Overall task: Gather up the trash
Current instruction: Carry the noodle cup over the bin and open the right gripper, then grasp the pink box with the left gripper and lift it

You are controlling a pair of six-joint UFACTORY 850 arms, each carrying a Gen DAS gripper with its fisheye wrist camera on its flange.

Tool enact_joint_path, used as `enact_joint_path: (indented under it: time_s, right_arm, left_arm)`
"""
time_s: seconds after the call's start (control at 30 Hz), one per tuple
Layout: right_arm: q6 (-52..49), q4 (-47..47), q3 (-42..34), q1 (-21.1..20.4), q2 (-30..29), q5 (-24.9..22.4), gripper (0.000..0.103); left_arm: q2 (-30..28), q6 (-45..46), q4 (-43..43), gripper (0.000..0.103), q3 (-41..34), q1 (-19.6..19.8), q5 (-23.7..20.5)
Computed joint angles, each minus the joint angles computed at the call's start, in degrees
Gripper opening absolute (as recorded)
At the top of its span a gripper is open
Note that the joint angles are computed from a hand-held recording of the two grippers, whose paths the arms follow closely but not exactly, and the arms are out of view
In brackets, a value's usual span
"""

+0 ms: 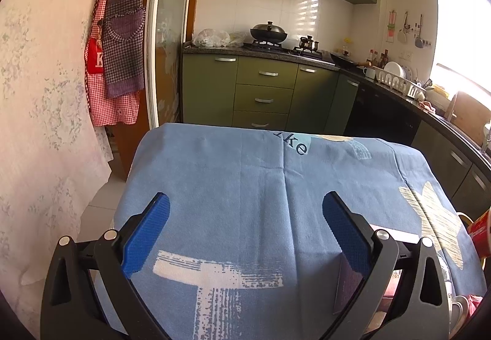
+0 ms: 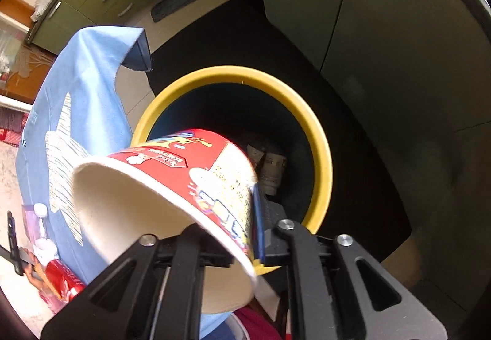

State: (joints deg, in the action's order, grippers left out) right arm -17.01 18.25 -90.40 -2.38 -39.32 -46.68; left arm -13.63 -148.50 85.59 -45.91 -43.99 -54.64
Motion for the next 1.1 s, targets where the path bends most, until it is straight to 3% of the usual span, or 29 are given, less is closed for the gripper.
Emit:
enact_joint_path:
  time_s: [0.07,0.23,0.63,0.83,1.0,1.1]
  right_arm:
    - [2.63,-1.04,-0.13,-0.19,-0.19,1.51,0.045]
    - [-2.52,5.14,4.66,-1.11,3.55,5.31,0.045]
    - [-40.9,39.88,32.37,-2.81,23.29,12.46,0.05]
    - [-51.39,50.64,40.11,-2.92,26.85,14.2,0.052]
    - [-57.07,57.11,41.67,-2.53,27.27,14.72,0.055]
    - [-60.46,59.81,42.74,-2.57,27.99,14.05,0.057]
  left_arm:
    - [-0.09,0.13,-0.08,0.098,-0.07,-0.03,0.03]
    - [-0.17,0.13,-0.04,0.098,-0.08,0.03,0.25]
    - [-1.18,2.3,0.01,0.098,-1.36,0.33,2.34]
    - [0.32,4.79,0.7,0.098,-1.74,1.08,6.85]
    - [0.75,18.61,-6.3,0.098,-5.37,1.95,12.89]
    - [0.14,32.43,-15.42,0.098,-9.46,2.38,16.52]
